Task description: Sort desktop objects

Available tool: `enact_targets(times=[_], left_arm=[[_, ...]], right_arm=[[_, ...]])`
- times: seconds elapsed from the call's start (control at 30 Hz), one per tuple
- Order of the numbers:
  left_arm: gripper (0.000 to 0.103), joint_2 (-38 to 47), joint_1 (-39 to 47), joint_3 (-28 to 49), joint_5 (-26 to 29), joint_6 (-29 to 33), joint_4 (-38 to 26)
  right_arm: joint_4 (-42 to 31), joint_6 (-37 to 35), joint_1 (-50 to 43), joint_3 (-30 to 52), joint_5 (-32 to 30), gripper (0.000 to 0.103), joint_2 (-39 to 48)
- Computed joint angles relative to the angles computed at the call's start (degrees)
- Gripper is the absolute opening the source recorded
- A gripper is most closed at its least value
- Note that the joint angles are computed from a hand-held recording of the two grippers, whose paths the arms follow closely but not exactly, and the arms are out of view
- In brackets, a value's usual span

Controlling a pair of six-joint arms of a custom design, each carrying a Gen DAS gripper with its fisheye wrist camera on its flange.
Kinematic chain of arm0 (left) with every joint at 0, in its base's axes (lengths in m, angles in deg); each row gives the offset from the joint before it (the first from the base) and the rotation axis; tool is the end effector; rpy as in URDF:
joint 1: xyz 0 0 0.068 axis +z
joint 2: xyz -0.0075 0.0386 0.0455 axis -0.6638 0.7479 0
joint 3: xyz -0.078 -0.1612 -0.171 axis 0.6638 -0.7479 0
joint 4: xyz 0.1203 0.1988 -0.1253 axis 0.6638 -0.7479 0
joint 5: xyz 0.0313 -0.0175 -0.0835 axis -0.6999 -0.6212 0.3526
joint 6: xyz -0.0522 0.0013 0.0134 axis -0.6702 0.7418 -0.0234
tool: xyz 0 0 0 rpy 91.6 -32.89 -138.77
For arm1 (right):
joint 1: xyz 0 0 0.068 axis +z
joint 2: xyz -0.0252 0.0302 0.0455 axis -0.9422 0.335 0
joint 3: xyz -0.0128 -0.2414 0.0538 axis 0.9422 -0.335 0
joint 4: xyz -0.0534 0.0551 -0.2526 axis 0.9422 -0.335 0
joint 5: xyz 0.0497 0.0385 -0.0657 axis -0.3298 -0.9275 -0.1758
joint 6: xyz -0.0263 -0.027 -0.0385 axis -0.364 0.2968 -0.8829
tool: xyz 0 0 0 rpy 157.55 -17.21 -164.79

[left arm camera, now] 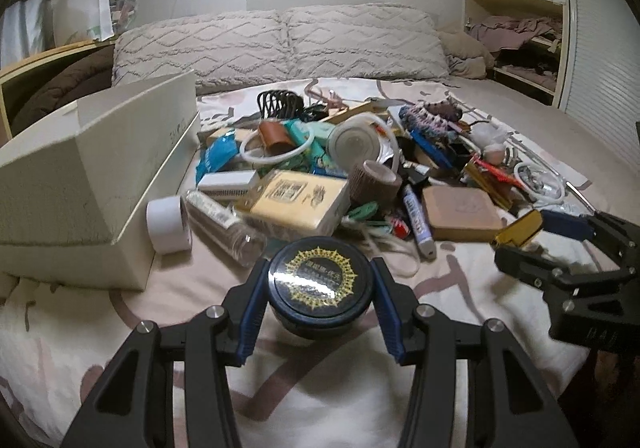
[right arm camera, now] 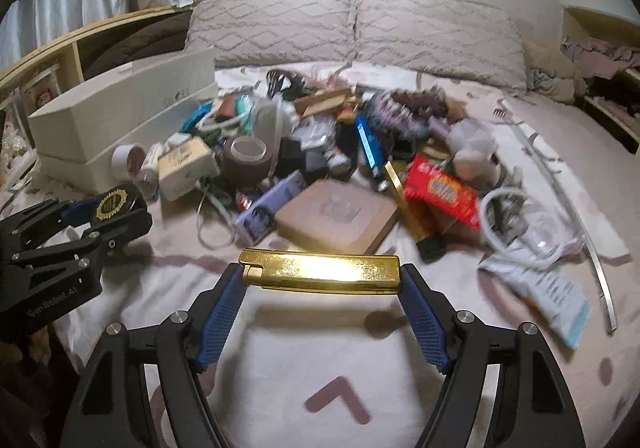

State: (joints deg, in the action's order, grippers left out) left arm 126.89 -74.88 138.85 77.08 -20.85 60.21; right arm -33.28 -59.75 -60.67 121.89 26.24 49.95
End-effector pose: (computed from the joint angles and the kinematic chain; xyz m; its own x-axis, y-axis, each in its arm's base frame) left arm 0.2637 -0.1647 0.2041 -0.5752 0.2023 -0.7926 0.3252 0.9456 0.0054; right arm 0.2417 0.0415 0.2074 -0.6530 -0.0897 -0.7520 -0.1552 0.9877 0.0169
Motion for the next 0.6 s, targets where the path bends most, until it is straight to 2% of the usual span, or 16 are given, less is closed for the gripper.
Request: enact_targets(times=[0.27, 0.6], left_arm=[[0.049, 1.0, -1.1, 5.8, 0.1, 1.5, -2.1], [0.049, 6.2, 0.3, 18.7, 2.3, 3.1, -5.7]], right_arm=[[-1.5, -0.3, -3.5, 3.9, -1.0, 0.078, -0.6], [-2.6, -1.2, -4.4, 12.2, -1.9, 0.078, 3.8]])
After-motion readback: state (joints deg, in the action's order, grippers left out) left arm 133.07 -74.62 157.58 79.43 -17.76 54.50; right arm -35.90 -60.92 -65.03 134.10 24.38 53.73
